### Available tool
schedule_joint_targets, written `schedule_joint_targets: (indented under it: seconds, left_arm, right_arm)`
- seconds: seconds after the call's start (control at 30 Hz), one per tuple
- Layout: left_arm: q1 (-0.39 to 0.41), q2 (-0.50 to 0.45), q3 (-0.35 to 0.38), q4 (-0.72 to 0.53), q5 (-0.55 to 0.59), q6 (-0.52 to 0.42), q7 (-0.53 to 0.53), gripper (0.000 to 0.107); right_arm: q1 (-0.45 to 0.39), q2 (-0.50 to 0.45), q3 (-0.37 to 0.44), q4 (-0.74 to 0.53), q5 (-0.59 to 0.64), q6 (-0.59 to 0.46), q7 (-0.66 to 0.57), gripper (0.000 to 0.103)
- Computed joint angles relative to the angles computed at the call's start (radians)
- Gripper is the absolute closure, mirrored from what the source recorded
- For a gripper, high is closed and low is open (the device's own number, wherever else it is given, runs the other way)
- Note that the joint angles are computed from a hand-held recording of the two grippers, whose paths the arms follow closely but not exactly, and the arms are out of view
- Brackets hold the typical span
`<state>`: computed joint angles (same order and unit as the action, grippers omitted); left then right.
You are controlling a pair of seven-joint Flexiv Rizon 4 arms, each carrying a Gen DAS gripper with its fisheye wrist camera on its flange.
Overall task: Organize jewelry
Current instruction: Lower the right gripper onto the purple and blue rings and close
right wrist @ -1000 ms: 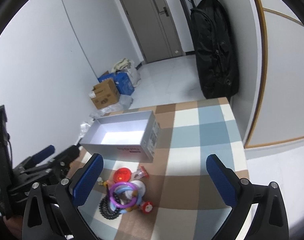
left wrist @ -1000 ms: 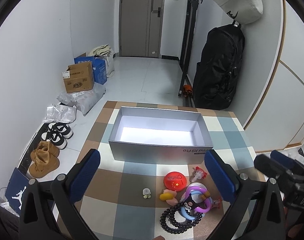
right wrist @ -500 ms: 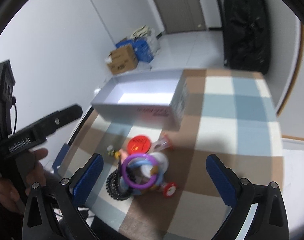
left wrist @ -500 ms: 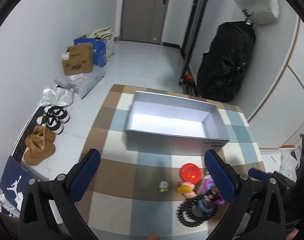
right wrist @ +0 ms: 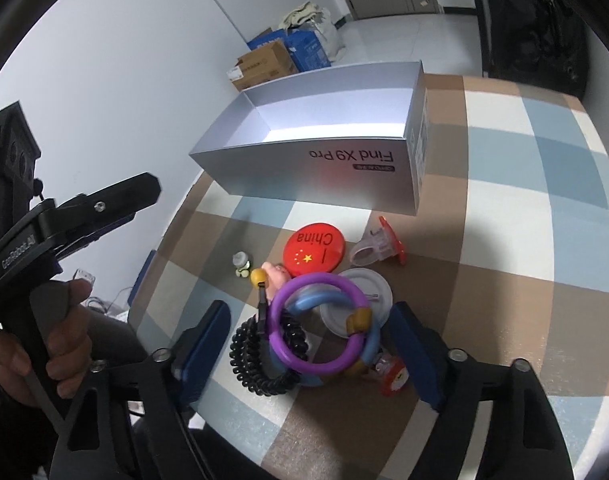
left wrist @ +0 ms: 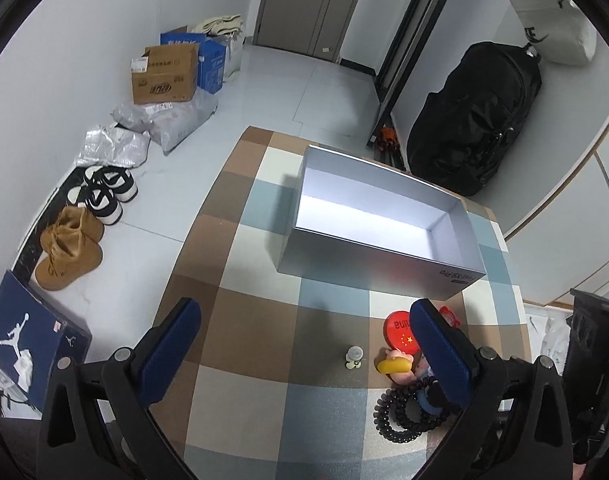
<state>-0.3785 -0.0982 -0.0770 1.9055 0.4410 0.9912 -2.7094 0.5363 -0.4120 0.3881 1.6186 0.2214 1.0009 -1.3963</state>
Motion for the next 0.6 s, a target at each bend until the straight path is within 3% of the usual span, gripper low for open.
schedule_joint_targets:
  seconds: [0.1, 0.6]
  left_arm:
    - [0.005, 0.0, 0.001, 0.011, -0.019, 0.014, 0.006, 0.005]
    - [0.007, -0.015, 0.0, 0.03, -0.11, 0.046, 0.067, 0.005]
  right_arm:
    - [0.002, 0.002, -0.007, 0.003, -0.002, 0.002, 0.024, 0.041]
    - [-0.012, 0.023, 0.005, 0.023, 0.023, 0.054, 0.017, 0.045]
